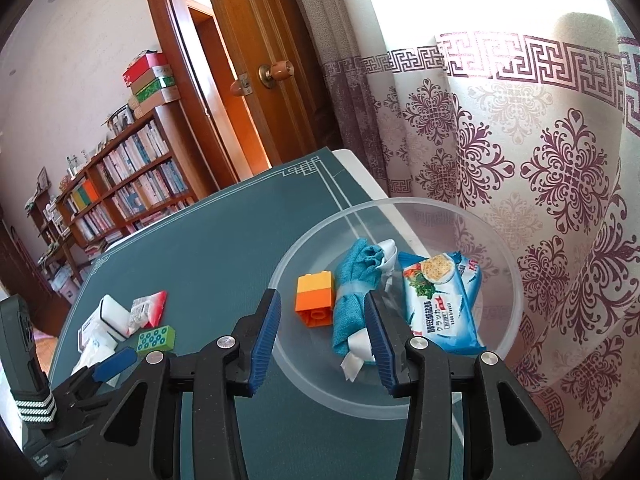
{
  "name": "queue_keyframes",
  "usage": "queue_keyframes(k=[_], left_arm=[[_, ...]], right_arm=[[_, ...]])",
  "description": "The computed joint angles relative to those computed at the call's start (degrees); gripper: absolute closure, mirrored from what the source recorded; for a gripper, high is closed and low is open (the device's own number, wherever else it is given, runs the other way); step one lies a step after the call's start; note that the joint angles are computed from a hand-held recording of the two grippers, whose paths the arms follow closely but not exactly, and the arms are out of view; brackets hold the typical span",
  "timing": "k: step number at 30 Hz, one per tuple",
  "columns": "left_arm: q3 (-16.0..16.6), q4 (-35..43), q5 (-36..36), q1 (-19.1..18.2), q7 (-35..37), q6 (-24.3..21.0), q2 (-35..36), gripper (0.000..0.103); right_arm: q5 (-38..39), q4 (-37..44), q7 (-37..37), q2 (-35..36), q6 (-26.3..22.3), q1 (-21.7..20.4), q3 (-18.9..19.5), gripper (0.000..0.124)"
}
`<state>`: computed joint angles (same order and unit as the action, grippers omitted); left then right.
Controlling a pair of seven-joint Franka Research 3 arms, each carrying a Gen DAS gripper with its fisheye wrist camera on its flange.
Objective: Organize objects
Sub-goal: 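Withdraw both tools from the bowl toward the remaining objects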
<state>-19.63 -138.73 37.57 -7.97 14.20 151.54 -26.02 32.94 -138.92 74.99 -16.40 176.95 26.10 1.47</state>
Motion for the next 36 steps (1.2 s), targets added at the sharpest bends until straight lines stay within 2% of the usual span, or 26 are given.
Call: queue_keyframes(k=[13,26,36], left_arm=[[1.0,-9.4,-2.1,0.4,0.0,-5.5,-13.4,0.007],[3.2,-17.9,-5.5,1.8,2.1,-11.5,-25.9,0.005],[5.7,-21.5,-8.0,3.1,4.9,-12.8,-29.2,0.005]], right_arm=[[1.1,-2.7,-4.9,-1.1,-2.7,5.9,1.5,0.077],[0.0,-4.7,-6.1,-0.9,-5.8,7.8,4.5,0.077],[-0.7,-5.2,-6.4,-0.2,-7.6,8.3,5.7,0.077]])
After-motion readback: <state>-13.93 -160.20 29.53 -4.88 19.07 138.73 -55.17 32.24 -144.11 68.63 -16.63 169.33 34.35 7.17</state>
